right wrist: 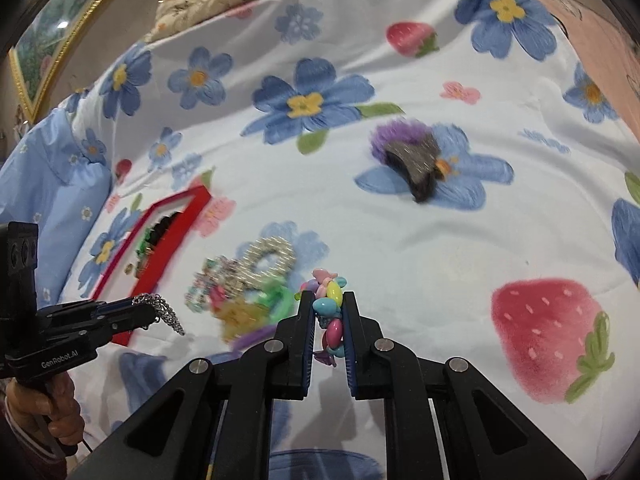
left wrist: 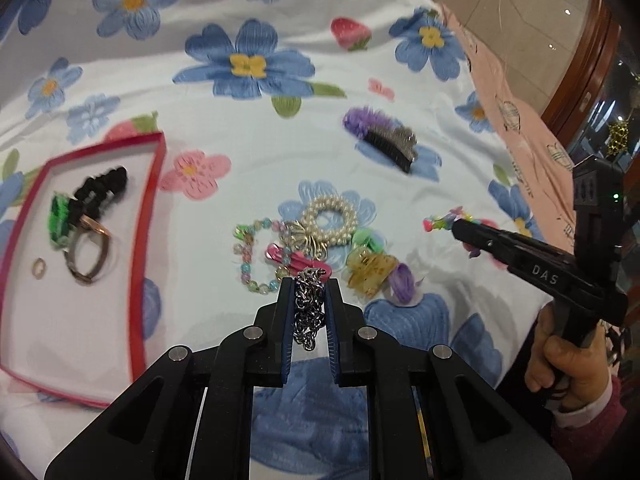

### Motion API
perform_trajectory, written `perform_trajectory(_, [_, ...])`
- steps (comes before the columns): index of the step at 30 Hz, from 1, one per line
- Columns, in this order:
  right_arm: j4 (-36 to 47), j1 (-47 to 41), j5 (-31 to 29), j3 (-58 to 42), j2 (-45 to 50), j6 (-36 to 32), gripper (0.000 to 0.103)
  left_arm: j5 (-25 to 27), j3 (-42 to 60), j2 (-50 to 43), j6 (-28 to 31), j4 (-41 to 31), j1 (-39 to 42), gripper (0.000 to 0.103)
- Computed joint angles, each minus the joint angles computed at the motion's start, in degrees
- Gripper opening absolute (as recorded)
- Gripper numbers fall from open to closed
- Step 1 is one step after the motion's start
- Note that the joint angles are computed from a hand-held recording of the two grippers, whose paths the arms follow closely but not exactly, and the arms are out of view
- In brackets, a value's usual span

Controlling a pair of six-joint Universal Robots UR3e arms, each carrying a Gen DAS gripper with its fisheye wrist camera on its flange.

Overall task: Organize jewelry
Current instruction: 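Carry chain and beaded bracelet over the tray and lower them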

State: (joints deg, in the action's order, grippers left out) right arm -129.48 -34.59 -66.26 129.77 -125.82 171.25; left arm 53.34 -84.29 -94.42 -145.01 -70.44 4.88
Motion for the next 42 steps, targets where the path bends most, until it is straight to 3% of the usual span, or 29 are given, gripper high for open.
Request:
perform_trajectory(8, [-4.12, 8.17, -1.82, -3.66, 5.41, 4.62, 0.013, -2.73, -0.47, 2.67, 2.32, -2.81, 6.52, 0.012])
perform_trajectory(20, [-13.03, 23.41, -5.27, -12.81, 21.08, 12.03, 0.013, -4.44, -0.06, 1.88, 2.91, -3.42, 15.57, 0.012])
perform_trajectory(30, [-17.51, 34.72, -6.41, -25.86, 37.53, 16.19, 0.013, -4.59, 2.35, -1.08, 3.08, -3.26, 21.68, 0.012])
perform_trajectory(42, [-15.75, 43.09, -6.53, -44.78, 54.96, 18.22, 0.013, -3.31, 7.89, -8.23, 1.64, -1.61, 25.08, 0.012])
